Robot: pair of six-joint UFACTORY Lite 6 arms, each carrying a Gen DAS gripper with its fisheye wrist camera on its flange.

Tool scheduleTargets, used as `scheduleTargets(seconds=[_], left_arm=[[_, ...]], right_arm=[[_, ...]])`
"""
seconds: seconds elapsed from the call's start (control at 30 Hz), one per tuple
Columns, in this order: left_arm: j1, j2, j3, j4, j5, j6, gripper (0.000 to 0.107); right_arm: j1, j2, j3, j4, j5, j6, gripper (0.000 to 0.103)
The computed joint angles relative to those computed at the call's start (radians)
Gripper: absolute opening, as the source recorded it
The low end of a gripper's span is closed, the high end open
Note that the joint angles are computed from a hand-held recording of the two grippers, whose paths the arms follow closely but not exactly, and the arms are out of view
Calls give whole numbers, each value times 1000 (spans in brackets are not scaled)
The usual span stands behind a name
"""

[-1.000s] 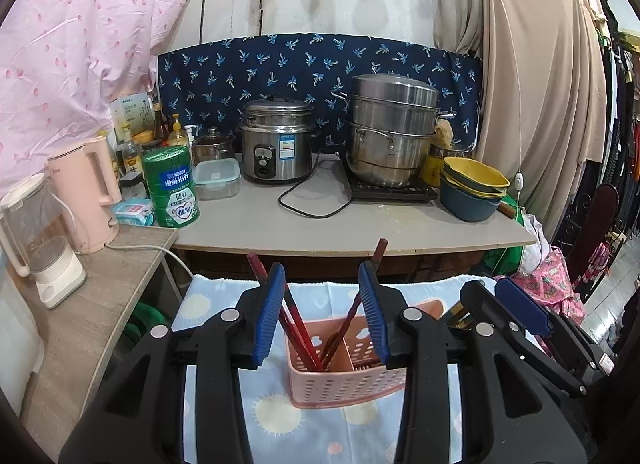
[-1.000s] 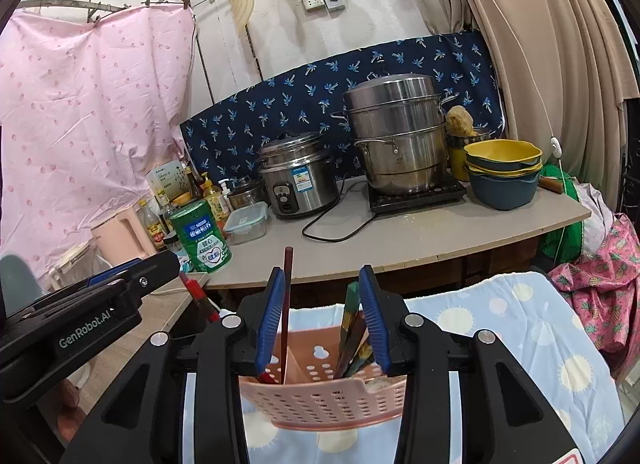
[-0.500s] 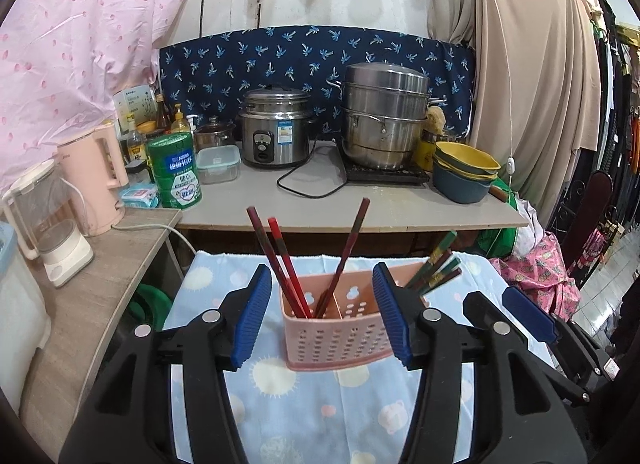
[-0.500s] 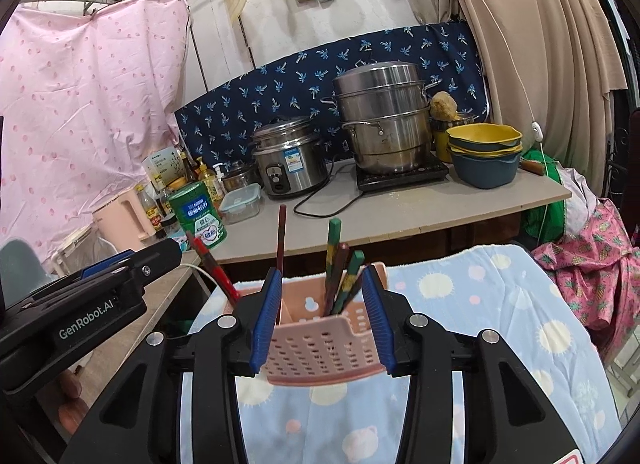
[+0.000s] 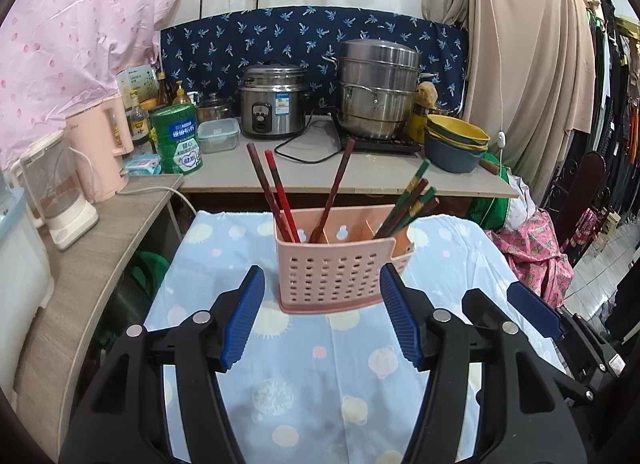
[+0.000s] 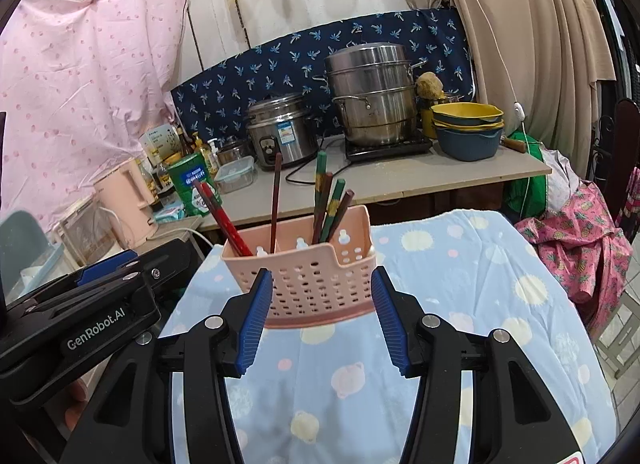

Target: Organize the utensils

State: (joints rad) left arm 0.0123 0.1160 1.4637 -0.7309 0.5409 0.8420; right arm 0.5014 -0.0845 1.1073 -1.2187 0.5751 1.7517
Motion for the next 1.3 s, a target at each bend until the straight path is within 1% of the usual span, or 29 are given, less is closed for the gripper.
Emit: scheduleTargets(seconds=[0.1,0.3,0.37,0.47,0.63,0.7,0.73,0.8,0.9,0.93,0.97,1.0,1.17,1.3], left_arm=[[7,-53,-74,-11,-9,21,61],[15,-144,-210,-16,-27,58,65],[15,-174,-256,-15,-38,66,69],[12,-211,-312,-8,-51,68,73],[11,-254,-388,4,-72,71,76],[9,-266,-414,11,-84,69,80],[8,-274,-429,16,-92,66,83],[7,-285,-453,12,-105,71,85],[5,-296,-477,19,-120,71,86],[4,-298,-483,24,-127,67,87],[3,-301,-491,28,-132,64,89],[5,-303,-497,27,-135,66,89],[9,-315,-528,22,-159,76,94],[19,-309,-532,24,-170,78,96]], right_arm=[[39,-37,-46,-3,44,12,52],[104,-106,-135,22,117,6,60],[117,-125,-162,33,127,5,63],[130,-156,-206,49,130,4,63],[152,-187,-264,66,137,16,66],[159,-197,-287,73,136,22,67],[162,-199,-296,79,138,23,67],[172,-202,-308,83,148,29,67],[195,-201,-326,75,176,56,71],[198,-202,-332,74,175,62,75],[198,-201,-335,79,173,65,82],[197,-206,-344,80,169,69,84],[210,-209,-369,75,177,101,86],[218,-206,-376,70,197,109,87]])
